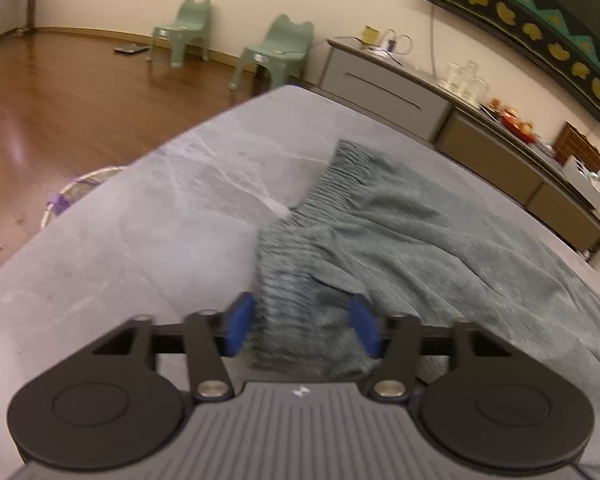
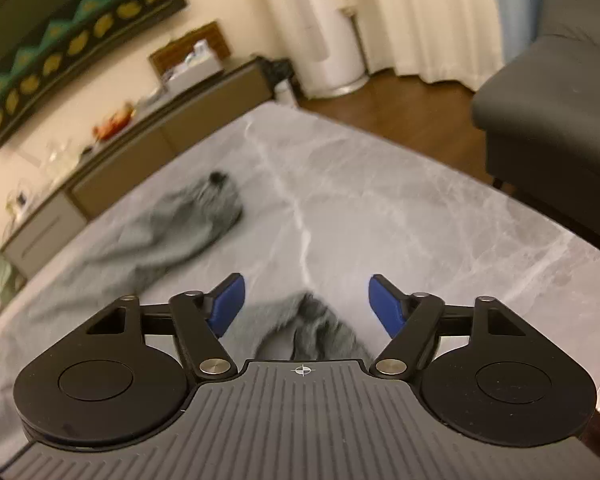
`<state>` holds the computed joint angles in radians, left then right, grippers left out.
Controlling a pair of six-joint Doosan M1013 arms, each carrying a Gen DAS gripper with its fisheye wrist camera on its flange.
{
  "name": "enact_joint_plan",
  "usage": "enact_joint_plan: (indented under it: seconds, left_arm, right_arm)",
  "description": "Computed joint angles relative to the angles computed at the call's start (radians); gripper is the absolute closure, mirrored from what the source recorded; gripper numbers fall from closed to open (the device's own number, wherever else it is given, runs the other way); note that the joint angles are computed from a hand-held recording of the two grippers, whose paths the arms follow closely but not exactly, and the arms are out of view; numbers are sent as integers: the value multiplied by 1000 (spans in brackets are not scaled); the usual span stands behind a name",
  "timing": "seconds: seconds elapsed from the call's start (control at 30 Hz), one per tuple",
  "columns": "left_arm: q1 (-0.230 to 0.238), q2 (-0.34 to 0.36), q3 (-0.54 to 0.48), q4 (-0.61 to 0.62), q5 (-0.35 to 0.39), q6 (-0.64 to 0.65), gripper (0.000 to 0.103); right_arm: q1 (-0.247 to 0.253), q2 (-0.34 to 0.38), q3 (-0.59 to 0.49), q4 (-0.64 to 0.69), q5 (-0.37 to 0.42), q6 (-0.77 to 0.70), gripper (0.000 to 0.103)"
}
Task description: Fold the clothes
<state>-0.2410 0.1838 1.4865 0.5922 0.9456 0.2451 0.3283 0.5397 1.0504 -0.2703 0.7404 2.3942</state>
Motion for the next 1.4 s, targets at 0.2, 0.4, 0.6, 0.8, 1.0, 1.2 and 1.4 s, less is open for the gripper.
enact_joint_plan:
  seconds: [0.2, 0.4, 0.6, 0.8, 1.0, 1.2, 1.4]
  left_arm:
    - [-23, 21, -23, -4, 8, 124, 11]
    - [-37, 96, -94, 57, 155, 217, 66]
    - [-40, 13, -8, 161, 24, -6, 84]
    - [-29, -22, 20, 155, 18, -68, 85]
    - [-36, -25, 7, 146, 49, -27, 85]
    - [-33, -21, 0, 103, 77, 65, 84]
    - [-33, -14, -9, 83, 102, 117, 84]
  right_arm:
    - [18, 39, -65, 146, 90, -321, 16]
    - [68, 73, -116, 5, 125, -431, 15]
    - [73, 81, -124, 41, 44, -619, 8]
    - [53, 171, -279, 219, 260, -874, 76]
    - [39, 227, -382, 132, 270, -758, 103]
    - [7, 122, -213, 488, 114, -1101, 18]
    - [15, 166, -279, 412, 269, -1156, 101]
